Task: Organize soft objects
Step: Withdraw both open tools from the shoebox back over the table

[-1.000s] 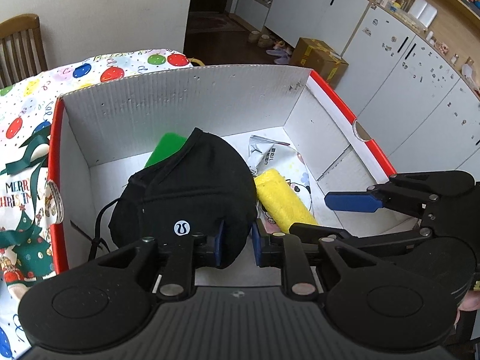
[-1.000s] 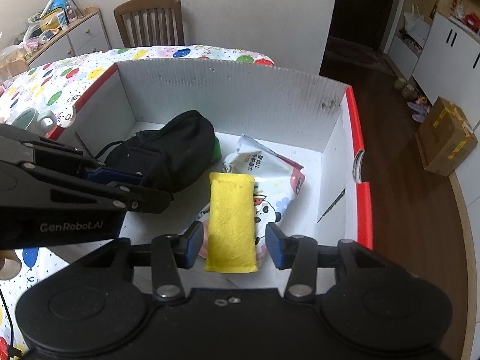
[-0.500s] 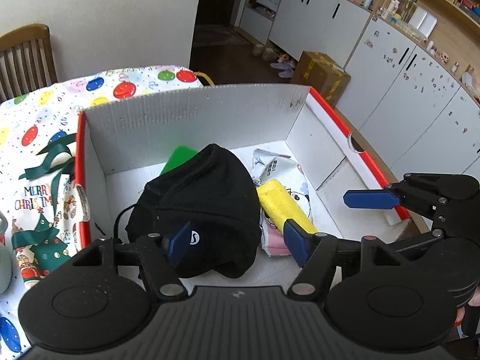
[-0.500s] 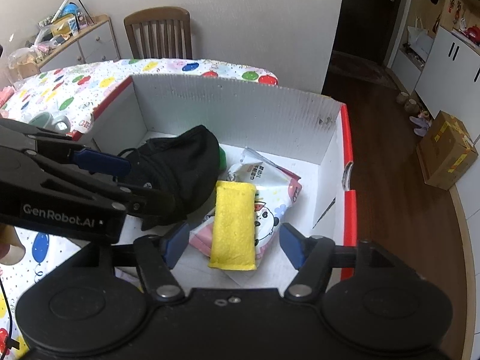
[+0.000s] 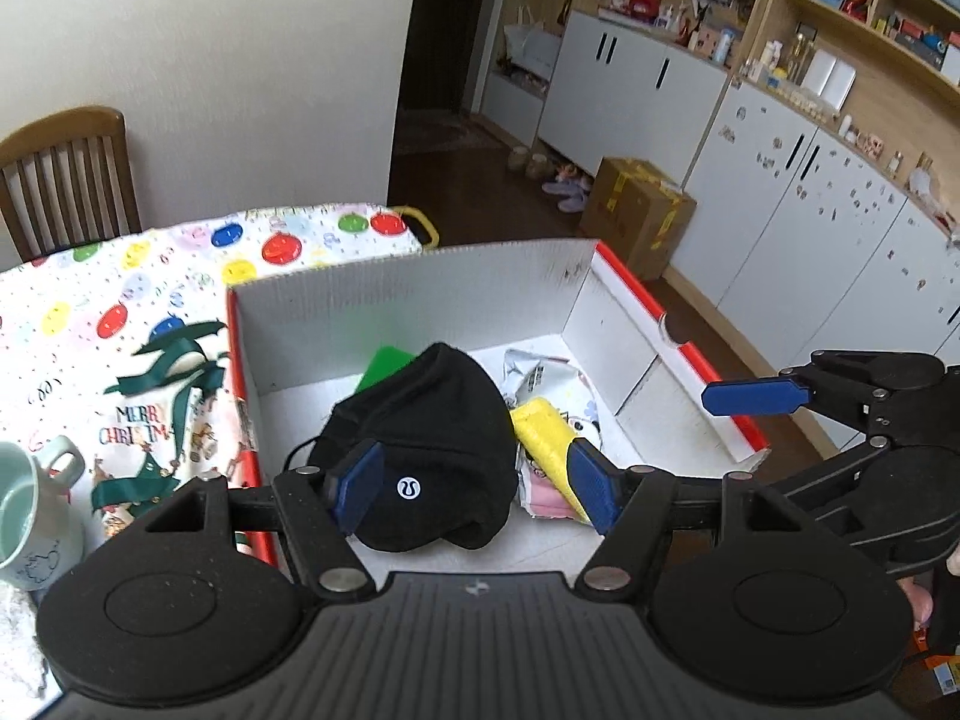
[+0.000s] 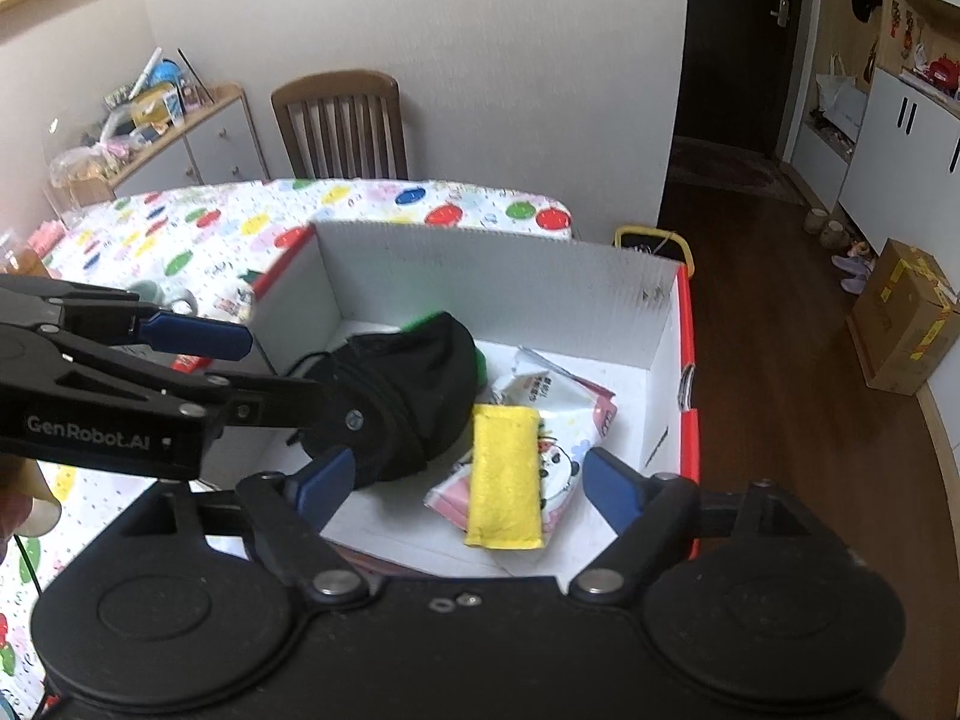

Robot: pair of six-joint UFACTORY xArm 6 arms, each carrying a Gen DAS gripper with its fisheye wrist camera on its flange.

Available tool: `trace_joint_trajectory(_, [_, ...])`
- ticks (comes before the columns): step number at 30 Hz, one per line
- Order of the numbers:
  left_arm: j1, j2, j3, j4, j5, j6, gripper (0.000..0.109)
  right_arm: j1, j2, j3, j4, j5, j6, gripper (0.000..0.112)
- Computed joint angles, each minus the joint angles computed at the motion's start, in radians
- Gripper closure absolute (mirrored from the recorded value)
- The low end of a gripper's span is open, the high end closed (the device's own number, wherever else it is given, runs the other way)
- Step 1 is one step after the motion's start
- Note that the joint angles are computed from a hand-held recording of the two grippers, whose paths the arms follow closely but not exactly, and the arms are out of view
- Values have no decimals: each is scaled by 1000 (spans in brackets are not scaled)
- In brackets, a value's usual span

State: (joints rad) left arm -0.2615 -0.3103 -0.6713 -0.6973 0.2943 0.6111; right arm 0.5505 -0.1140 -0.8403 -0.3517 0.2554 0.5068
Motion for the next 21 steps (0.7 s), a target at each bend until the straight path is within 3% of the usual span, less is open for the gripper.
trace_joint_trajectory(9, [49, -153, 78, -71, 16, 73, 29, 41, -53, 22, -8, -40, 35, 18])
trace_joint_trajectory(21, [217, -336, 163, -169, 122, 234, 24, 123, -43, -15, -189, -59, 283, 11])
